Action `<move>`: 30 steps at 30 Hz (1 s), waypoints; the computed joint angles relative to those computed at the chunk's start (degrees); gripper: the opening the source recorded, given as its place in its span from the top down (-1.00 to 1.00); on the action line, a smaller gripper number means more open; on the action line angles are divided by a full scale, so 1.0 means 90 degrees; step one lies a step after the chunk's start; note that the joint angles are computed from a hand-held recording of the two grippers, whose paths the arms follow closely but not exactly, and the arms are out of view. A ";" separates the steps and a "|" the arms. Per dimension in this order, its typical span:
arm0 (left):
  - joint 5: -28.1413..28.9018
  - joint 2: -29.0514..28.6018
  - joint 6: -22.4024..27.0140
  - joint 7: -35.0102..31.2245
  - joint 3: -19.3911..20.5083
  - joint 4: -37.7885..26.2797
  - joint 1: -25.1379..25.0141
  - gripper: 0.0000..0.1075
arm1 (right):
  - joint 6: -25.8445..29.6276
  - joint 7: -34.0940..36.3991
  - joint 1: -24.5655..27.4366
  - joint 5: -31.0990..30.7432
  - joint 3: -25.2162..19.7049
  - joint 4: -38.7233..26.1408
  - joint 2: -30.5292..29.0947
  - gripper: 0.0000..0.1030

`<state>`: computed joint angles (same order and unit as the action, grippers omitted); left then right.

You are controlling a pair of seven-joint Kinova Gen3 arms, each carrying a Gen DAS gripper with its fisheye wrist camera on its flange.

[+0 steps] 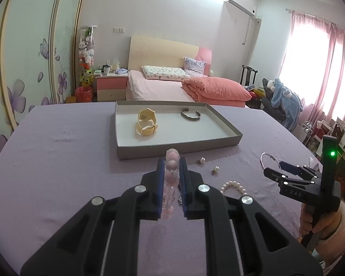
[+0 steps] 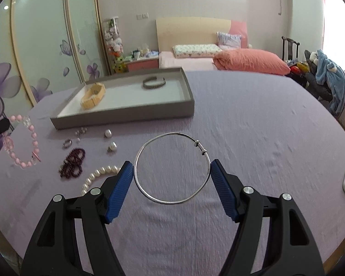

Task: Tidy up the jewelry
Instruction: 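Carry the pink bracelet in the left tool while the right tool carries the hoop bangle over the tray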

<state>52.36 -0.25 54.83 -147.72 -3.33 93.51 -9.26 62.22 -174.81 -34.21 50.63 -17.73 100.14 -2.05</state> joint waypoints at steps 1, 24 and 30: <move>0.0032 -0.0009 -0.0014 -0.0007 0.0002 -0.0014 0.0003 0.75 | 0.0035 -0.0036 -0.0017 0.0163 -0.0026 -0.0047 0.0016 -0.35; -0.0254 0.0808 -0.2095 0.0775 0.0794 -0.1238 0.0669 0.75 | -0.0404 -0.1097 -0.0296 0.3148 0.0644 -0.0973 0.0973 -0.35; -0.1194 0.1415 -0.2417 0.1713 0.1111 -0.1838 0.0864 0.75 | -0.1143 -0.0709 -0.0069 0.2756 0.1105 -0.1480 0.1439 -0.35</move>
